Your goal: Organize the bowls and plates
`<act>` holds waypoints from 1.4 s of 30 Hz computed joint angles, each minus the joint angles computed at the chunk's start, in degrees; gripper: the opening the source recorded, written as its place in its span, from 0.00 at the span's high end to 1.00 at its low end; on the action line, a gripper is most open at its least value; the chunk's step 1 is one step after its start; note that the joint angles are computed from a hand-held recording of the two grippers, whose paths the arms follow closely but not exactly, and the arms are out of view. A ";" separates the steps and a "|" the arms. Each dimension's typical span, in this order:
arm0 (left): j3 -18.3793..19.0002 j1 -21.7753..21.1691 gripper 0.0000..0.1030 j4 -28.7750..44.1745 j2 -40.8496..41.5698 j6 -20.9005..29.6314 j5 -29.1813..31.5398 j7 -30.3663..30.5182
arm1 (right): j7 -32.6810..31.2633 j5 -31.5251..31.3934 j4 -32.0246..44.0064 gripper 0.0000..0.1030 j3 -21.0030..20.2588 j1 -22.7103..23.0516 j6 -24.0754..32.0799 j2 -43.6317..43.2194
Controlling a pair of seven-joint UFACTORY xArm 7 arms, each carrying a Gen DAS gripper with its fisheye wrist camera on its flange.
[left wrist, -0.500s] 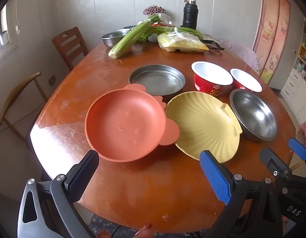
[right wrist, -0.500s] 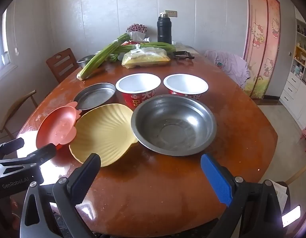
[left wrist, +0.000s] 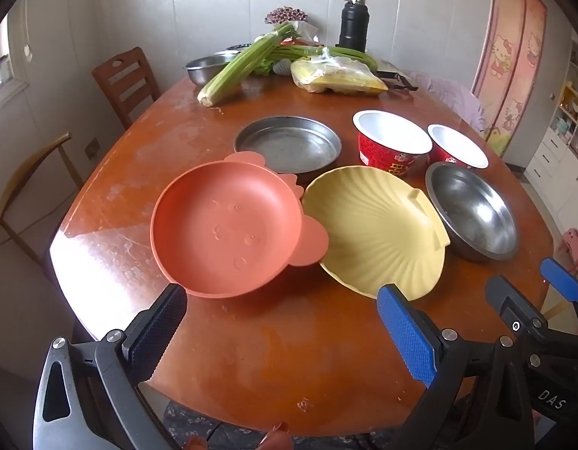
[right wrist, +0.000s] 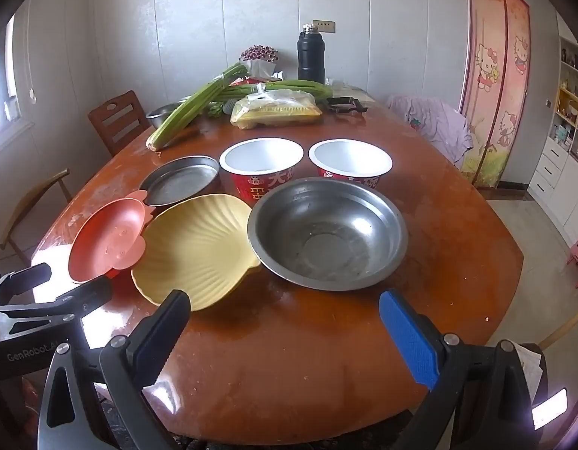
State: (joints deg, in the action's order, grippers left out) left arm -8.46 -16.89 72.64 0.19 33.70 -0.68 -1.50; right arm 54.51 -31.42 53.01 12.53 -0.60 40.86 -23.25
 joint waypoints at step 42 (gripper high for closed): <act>-0.19 -0.41 0.02 -0.76 -0.22 -0.50 0.87 -0.67 | -0.80 1.08 -1.12 0.02 0.13 -0.26 -0.07 -1.29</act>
State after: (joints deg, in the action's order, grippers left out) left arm -8.65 -17.31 71.88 -0.04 33.21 0.19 -2.18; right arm 53.72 -30.33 51.88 12.67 -0.86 40.79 -24.54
